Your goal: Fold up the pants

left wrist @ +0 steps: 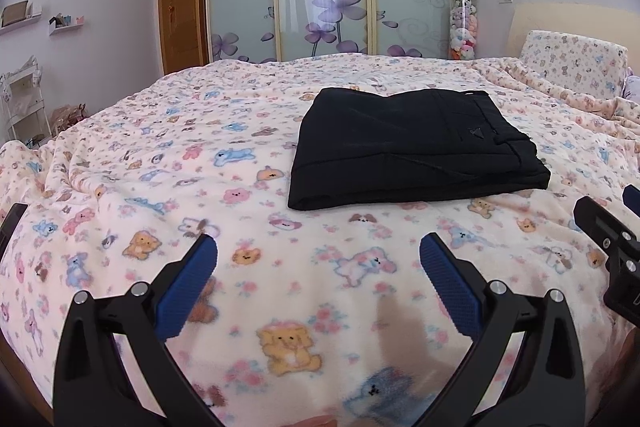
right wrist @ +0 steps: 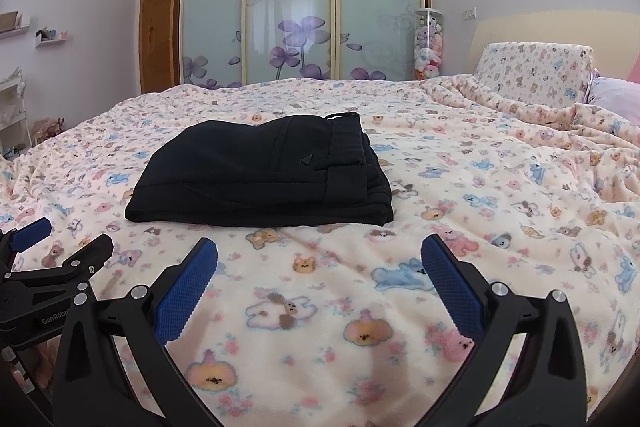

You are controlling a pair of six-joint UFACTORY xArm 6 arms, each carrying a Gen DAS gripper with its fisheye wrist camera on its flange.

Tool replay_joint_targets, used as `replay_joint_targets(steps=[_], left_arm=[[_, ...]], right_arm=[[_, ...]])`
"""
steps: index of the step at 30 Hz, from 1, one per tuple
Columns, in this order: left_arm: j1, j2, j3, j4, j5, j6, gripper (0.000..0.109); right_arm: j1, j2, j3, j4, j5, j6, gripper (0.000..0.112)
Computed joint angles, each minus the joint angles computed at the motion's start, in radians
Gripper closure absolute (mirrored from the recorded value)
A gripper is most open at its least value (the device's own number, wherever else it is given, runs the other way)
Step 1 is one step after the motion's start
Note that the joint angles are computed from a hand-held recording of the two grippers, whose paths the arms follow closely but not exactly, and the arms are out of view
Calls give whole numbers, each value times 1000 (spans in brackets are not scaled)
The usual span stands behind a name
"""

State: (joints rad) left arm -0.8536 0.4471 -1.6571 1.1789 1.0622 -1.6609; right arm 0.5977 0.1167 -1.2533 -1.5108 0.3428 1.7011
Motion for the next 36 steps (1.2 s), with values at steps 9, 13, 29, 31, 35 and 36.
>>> replay_joint_targets(steps=[9, 13, 29, 31, 35, 36], left_arm=[[3, 2, 1, -2, -11, 14, 7], [4, 6, -3, -7, -16, 19, 7], [4, 10, -7, -10, -11, 21, 7], [5, 10, -7, -11, -13, 22, 7], [9, 10, -4, -18, -23, 27, 7], [10, 10, -2, -20, -26, 27, 7]], right_arm=[[4, 4, -2, 9, 2, -6, 11], [-2, 11, -7, 23, -7, -25, 11], [-12, 25, -14, 91, -24, -101, 11], [-14, 26, -14, 100, -24, -107, 11], [-17, 30, -16, 115, -29, -121, 11], [-17, 30, -16, 115, -29, -121, 11]])
